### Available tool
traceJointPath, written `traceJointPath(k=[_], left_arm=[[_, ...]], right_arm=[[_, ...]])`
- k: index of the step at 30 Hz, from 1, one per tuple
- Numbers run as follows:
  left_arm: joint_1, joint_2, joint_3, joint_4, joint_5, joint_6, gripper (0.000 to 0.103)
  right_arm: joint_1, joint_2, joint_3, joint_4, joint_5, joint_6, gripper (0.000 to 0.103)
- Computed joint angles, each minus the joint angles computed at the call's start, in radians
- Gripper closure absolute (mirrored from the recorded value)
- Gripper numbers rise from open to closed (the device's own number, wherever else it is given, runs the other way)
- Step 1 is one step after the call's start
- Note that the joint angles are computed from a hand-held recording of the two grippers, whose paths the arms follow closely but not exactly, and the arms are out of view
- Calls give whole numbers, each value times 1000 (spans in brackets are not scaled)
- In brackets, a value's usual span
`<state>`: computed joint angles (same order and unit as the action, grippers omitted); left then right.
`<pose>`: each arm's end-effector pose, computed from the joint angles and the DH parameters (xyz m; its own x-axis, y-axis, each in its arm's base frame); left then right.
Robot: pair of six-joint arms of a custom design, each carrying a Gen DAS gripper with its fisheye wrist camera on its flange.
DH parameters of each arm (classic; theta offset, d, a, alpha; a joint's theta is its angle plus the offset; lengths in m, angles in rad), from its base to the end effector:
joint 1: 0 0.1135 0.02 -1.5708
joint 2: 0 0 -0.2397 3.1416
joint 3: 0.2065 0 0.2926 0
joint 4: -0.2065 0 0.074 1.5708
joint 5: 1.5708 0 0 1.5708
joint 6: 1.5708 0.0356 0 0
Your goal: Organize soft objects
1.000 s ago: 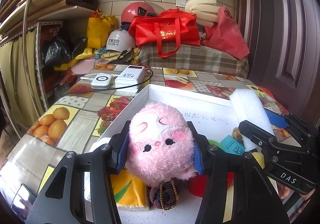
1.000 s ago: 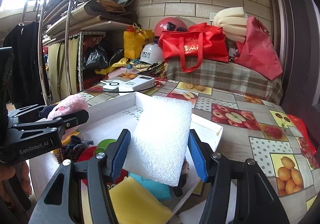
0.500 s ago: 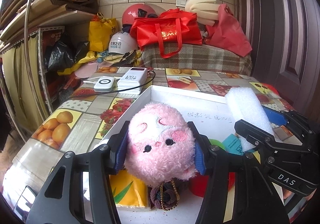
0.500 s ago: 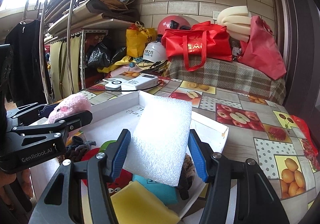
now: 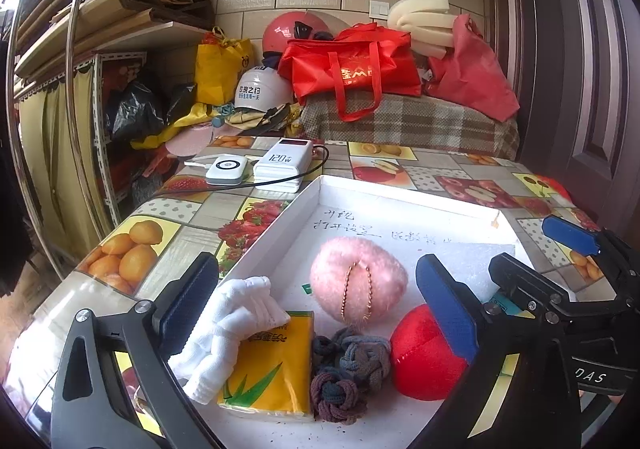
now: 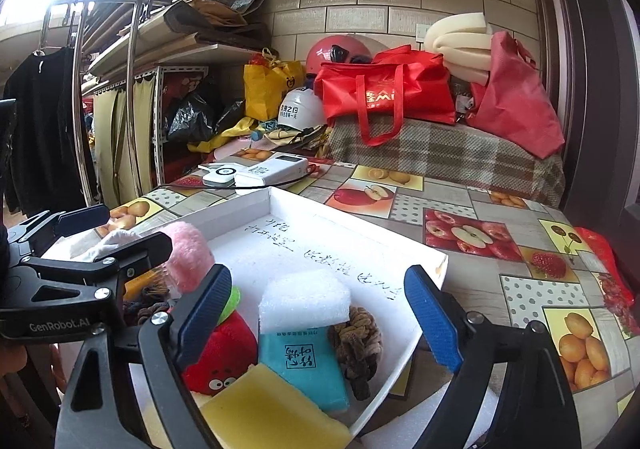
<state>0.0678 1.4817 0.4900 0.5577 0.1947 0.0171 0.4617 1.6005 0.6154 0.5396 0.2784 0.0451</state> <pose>0.3042 0.0138 0.0996 -0.4176 -0.0115 -0.9086 0.1158 0.9911 -0.0658 0.3026 0.1396 0.1010 -0.3947 -0.1480 -0.9068 -0.1887 0.9790 -0.0776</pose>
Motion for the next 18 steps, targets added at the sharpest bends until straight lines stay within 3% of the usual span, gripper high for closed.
traceJointPath(k=[18], left_arm=[[1,-32,-32,36,-14,9,2]], right_arm=[[8,-11,-23,41,42,1,13]])
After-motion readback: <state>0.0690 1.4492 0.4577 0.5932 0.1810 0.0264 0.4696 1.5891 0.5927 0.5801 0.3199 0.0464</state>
